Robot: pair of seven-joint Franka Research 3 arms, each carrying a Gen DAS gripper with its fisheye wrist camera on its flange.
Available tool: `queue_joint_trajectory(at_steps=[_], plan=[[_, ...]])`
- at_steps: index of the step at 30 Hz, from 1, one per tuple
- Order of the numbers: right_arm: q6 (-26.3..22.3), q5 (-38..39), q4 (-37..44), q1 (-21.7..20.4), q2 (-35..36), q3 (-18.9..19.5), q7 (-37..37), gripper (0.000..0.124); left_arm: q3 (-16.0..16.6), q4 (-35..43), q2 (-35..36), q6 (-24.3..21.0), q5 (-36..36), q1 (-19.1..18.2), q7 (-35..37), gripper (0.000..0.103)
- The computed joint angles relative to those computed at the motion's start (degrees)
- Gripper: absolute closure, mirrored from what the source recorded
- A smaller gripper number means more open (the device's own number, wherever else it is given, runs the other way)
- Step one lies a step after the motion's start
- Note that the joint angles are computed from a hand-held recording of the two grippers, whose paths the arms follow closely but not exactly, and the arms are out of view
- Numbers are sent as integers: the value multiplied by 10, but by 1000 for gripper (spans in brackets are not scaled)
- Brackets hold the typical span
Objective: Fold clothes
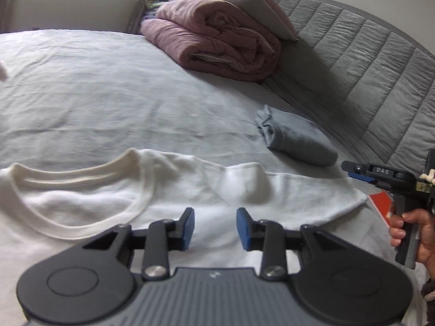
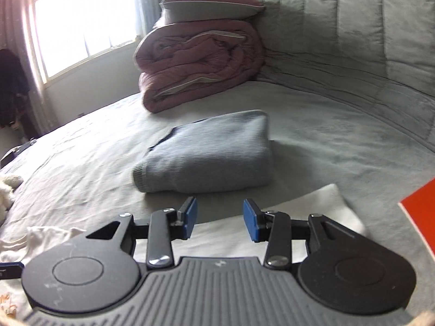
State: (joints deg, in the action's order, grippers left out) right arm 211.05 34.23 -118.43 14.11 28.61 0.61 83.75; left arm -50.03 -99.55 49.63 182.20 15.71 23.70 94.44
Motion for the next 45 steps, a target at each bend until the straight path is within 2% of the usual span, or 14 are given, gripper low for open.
queue_joint_trajectory(at_steps=[7,12,14,16,18,19,21,23,26,30,31,35,40,45], plan=[[-40,-204,38,-67,15,97,74,82,149,-87,-127,89,-16,-29,-105,70],[-101,-309,100,-88,61,143,94,82,188,-71,-109,94,1,-35,-149,79],[-144,-306,136,-71,84,134,79,90,243,-59,-104,101,0,-79,-163,85],[-179,-290,178,-49,113,114,62,96,268,-46,-93,115,4,-96,-178,99],[-190,-273,219,-22,144,85,42,98,257,-21,-75,101,22,-84,-192,100],[-198,-261,244,-6,158,67,37,106,256,-4,-66,93,29,-83,-197,100],[-233,-242,299,-3,182,58,31,107,254,30,-48,75,43,-82,-205,100],[-267,-205,351,19,204,32,23,108,270,52,-44,57,44,-98,-212,100],[-303,-221,385,92,213,-68,83,95,256,58,-52,25,34,-89,-213,100],[-276,-206,358,87,191,-37,47,87,232,2,-95,35,22,-58,-204,73],[-274,-207,352,84,187,-26,38,86,244,-13,-114,32,18,-63,-209,66],[-286,-210,354,81,183,10,7,82,305,-65,-191,0,6,-99,-221,60],[-301,-210,377,63,193,80,-43,77,327,-161,-296,-17,-25,-89,-209,46],[-326,-194,411,54,213,147,-93,74,349,-242,-380,-31,-72,-79,-194,40]])
